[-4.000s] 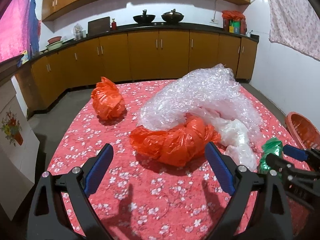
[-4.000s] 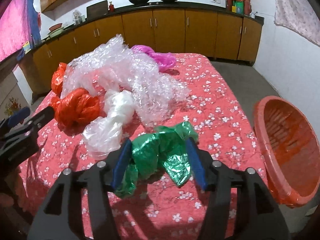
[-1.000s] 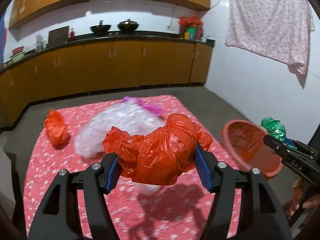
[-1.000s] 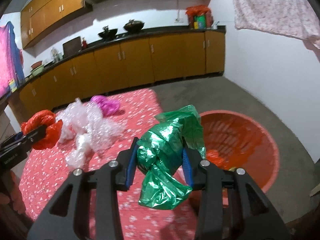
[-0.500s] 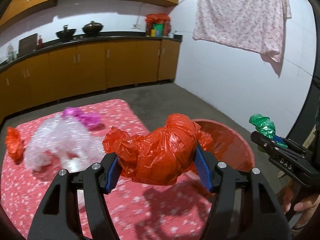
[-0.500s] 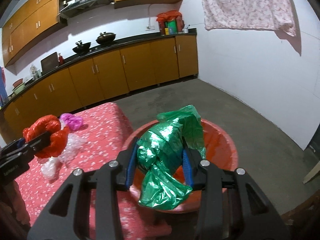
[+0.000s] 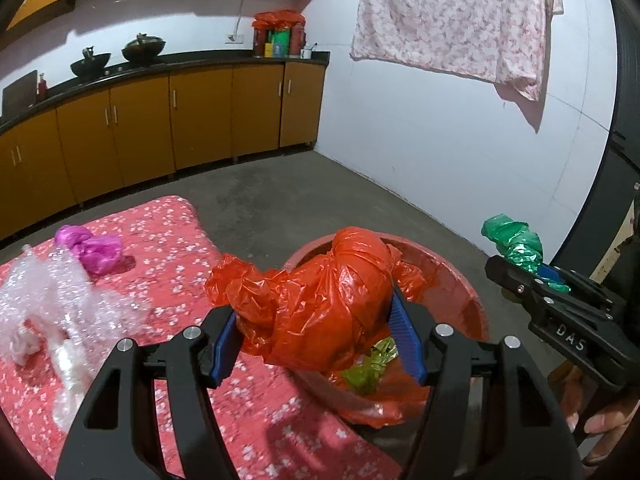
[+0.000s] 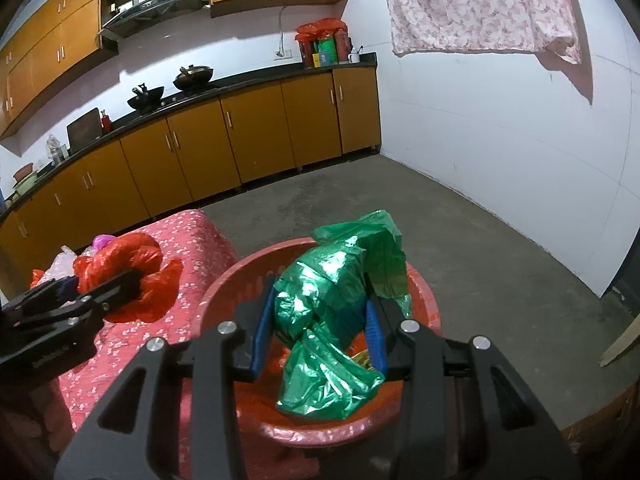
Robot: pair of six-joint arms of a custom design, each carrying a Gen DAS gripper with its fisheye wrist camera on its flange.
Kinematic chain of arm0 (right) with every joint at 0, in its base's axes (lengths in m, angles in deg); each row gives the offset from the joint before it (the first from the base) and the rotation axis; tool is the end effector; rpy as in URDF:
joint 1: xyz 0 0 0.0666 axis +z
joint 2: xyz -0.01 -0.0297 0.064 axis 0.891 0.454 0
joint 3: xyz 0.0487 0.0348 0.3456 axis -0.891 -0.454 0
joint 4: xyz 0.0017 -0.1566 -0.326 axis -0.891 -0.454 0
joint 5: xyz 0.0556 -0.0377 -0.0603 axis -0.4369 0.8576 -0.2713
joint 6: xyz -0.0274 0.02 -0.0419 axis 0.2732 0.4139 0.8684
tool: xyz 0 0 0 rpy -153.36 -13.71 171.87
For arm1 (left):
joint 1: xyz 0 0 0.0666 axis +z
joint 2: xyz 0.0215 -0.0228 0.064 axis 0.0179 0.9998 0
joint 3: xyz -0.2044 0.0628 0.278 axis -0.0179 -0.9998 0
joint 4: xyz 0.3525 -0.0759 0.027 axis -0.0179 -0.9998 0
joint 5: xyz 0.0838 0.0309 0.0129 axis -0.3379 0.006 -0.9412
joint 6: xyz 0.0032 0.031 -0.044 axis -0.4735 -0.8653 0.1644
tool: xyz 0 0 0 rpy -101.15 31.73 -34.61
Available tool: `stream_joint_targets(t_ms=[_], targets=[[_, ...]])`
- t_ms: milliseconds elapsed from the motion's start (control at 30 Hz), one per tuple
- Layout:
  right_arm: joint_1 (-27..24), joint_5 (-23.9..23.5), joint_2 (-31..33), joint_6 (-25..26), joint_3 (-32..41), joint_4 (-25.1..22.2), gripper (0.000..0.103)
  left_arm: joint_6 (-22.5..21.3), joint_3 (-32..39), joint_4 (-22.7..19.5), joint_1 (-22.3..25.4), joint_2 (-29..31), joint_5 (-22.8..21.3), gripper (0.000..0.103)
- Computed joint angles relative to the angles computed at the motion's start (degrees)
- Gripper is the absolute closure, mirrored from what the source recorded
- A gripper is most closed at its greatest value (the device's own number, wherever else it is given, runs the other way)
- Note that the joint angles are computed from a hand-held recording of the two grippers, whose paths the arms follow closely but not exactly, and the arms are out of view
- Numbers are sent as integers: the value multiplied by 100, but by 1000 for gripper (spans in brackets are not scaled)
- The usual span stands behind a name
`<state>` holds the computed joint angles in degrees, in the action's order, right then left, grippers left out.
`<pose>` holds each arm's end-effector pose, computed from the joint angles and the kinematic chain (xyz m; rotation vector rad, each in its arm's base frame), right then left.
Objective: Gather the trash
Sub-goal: 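Open both tools over the orange basket to drop the bags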
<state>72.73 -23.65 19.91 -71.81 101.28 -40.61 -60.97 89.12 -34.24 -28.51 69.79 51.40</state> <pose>0.5580 0.0941 0.4877 0.0261 2.1594 0.1644 0.5475 -0.3041 0.4998 0.1960 2.1690 -0.2576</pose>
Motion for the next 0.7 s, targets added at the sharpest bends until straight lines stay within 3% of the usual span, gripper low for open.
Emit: stream_joint_targets(t_ms=[267,700], targets=[[-76,-83,175,-9,101,31,64,-31,741,-323,-18,506,98,38],[-65,-82,337,-108,157,20,64,-147,2800,-1293,-62,1686,156,38]])
